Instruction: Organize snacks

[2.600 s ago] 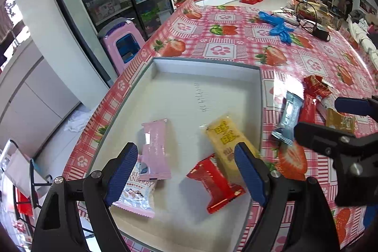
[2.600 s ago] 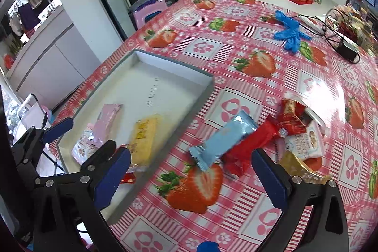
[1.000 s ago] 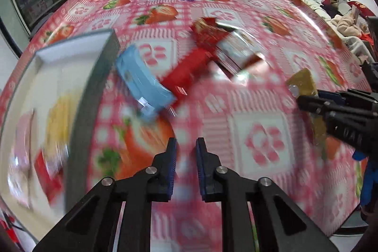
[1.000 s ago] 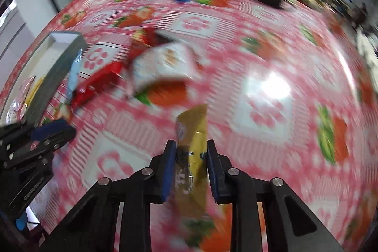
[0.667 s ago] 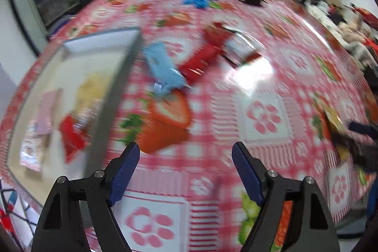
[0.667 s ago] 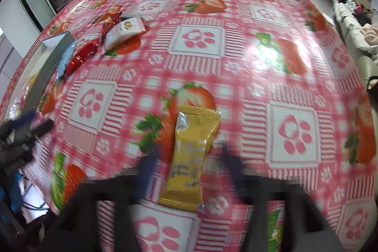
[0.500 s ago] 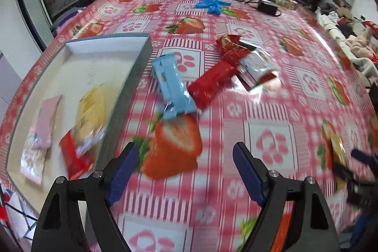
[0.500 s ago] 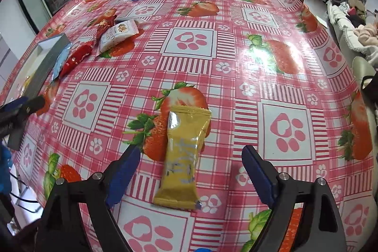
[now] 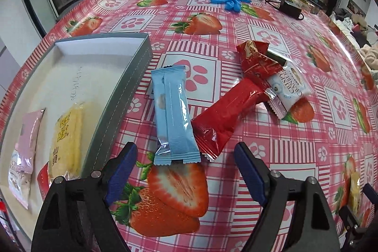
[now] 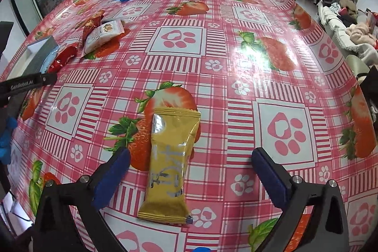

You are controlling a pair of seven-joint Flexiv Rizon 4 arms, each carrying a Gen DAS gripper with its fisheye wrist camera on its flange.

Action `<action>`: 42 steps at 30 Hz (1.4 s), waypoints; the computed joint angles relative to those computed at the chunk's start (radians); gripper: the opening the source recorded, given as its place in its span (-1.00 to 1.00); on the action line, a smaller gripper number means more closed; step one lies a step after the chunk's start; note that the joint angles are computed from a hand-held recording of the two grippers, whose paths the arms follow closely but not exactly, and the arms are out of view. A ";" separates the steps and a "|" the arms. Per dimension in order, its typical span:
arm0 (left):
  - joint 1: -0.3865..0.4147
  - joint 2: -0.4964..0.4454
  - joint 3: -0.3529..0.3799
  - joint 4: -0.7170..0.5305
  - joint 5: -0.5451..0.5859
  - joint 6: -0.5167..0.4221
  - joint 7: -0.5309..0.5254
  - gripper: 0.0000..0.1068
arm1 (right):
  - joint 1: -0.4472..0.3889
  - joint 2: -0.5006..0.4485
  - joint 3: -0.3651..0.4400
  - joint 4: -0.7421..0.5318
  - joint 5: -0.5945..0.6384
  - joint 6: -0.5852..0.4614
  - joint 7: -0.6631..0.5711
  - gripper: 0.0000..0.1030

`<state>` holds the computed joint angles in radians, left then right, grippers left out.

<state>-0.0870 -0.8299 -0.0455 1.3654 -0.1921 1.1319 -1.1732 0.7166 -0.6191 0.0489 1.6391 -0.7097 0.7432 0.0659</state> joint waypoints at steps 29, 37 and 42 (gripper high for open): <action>-0.045 -0.058 0.082 -0.150 0.006 -0.124 -0.198 0.37 | 0.007 0.009 -0.008 0.034 -0.072 0.023 0.052 1.00; 0.040 0.011 -0.027 -0.009 0.006 -0.040 -0.089 -0.51 | 0.008 0.010 -0.010 0.037 -0.078 0.026 0.055 1.00; 0.096 0.147 -0.111 0.264 -0.038 0.090 0.100 -0.48 | 0.008 0.011 -0.009 0.037 -0.078 0.026 0.055 1.00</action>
<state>0.0094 -0.6830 -0.1565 1.6293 -0.2300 1.2215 -1.0736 0.7243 -0.6085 0.0404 1.6765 -0.7876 0.7691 0.1205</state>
